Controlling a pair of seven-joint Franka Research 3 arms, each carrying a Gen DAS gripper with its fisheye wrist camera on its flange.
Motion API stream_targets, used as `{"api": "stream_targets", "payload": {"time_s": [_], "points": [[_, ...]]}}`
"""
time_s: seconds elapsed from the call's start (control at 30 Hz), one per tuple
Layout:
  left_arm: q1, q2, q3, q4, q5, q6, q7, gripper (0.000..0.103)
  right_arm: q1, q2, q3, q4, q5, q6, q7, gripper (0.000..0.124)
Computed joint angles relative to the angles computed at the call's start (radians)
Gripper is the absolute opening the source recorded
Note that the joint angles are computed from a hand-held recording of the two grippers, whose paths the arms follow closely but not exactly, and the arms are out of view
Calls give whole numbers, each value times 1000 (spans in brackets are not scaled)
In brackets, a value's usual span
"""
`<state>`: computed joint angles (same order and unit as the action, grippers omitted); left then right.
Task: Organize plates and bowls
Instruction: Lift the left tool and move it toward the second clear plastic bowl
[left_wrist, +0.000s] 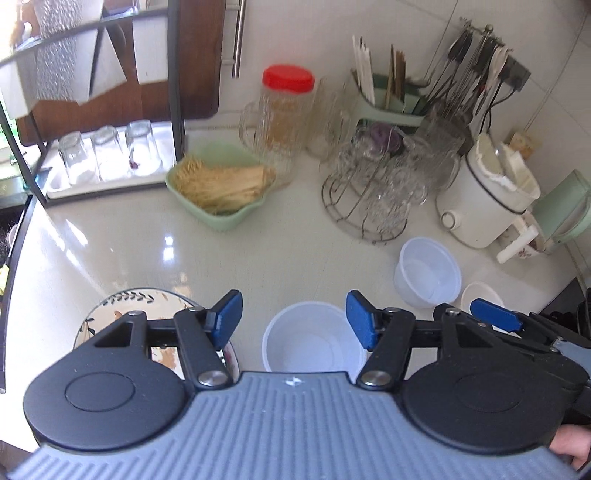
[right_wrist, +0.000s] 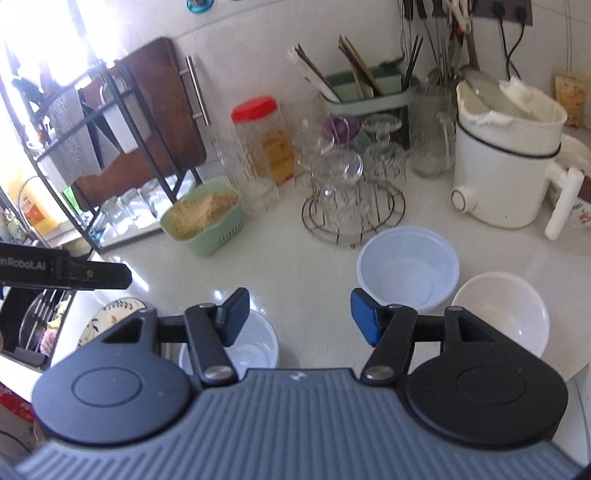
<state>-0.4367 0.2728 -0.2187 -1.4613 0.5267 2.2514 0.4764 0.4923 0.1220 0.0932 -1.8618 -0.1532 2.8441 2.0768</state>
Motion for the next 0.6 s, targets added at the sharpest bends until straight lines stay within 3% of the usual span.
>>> {"api": "stream_targets", "payload": {"time_s": [0.37,0.5,0.6], "points": [[42,-93,-9,-129,-13,130,15,68,41,-10,-13,35,-188,-36,206,63],[65,-96,-15,-145,-33,152,106,68,69,3,-17,86,-311,-133,333,63],[81,-113,-15,-176,-51,198,157,68,72,-7,-9,86,-357,-145,392,63]]}}
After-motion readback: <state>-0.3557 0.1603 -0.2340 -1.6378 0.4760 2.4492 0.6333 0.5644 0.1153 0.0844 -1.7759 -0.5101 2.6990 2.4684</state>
